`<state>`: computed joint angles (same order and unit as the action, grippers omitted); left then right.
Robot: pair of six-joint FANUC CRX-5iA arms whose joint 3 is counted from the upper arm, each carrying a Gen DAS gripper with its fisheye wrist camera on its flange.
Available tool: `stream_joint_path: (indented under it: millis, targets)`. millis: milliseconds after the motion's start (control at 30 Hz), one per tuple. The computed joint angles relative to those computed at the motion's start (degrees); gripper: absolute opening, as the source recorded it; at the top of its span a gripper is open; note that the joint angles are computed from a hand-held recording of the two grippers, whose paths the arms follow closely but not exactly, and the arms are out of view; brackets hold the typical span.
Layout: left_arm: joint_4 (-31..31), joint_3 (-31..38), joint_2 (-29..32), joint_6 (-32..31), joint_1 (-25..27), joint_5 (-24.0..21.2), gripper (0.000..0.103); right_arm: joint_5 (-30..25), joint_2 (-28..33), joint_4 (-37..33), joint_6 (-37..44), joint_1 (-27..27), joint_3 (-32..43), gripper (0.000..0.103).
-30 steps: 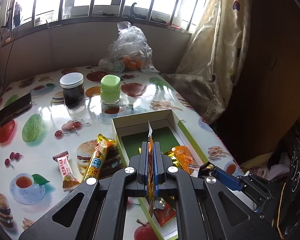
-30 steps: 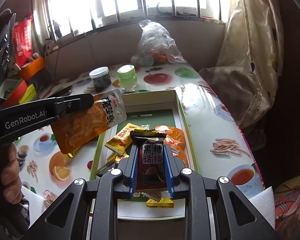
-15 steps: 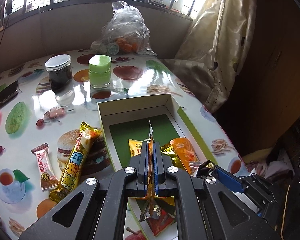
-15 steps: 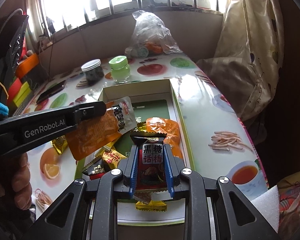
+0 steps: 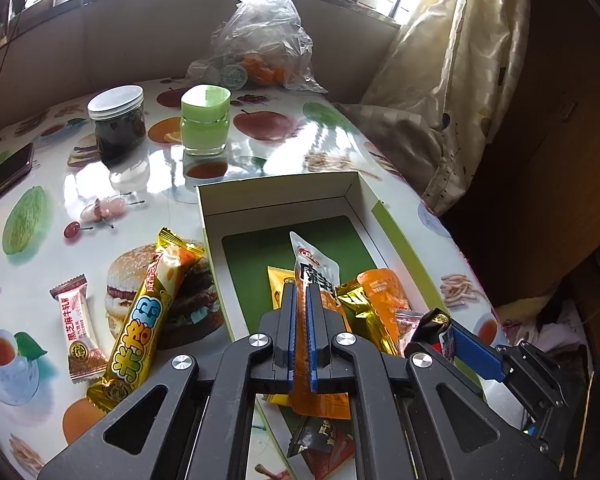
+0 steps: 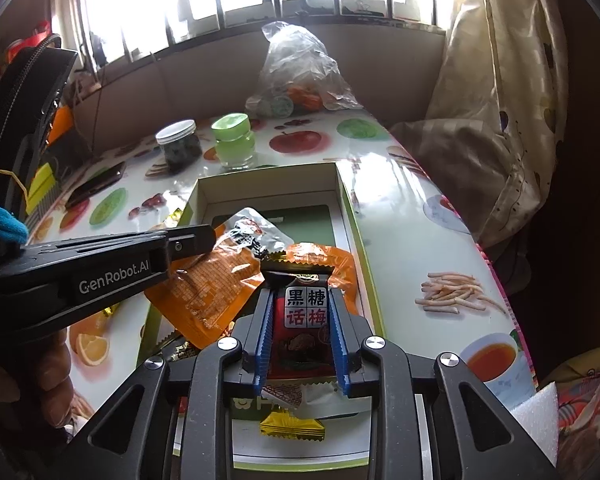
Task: Organize snacks
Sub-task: 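Lower both packets into the green box and open both grippers, then withdraw both open grippers from the box toward the remaining snacks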
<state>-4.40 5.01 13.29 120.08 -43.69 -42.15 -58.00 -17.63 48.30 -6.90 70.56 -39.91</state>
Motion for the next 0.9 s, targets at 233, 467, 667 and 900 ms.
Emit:
stream_joint_path:
  millis: [233,467,667,900]
  targets:
    - [-0.01,-0.12,0.03,-0.17,0.08,-0.2,0.005,-0.55,0.62,-0.89,0.98,-0.06,0.61,0.028]
    - [1.77,-1.53,-0.58,-1.84,0.54,1.03,0.031,-0.32,0.87,-1.21,0.79,0.05,0.71,0.036]
    - [1.11,-2.03,-1.42,-1.29,0.5,1.04,0.04,-1.08,1.18,-1.22,0.4,0.46,1.09,0.043]
    - [-0.63,-2.97,-3.17,-0.2,0.21,1.06,0.046,-2.59,1.1,-0.93,-0.79,1.4,1.23,0.05]
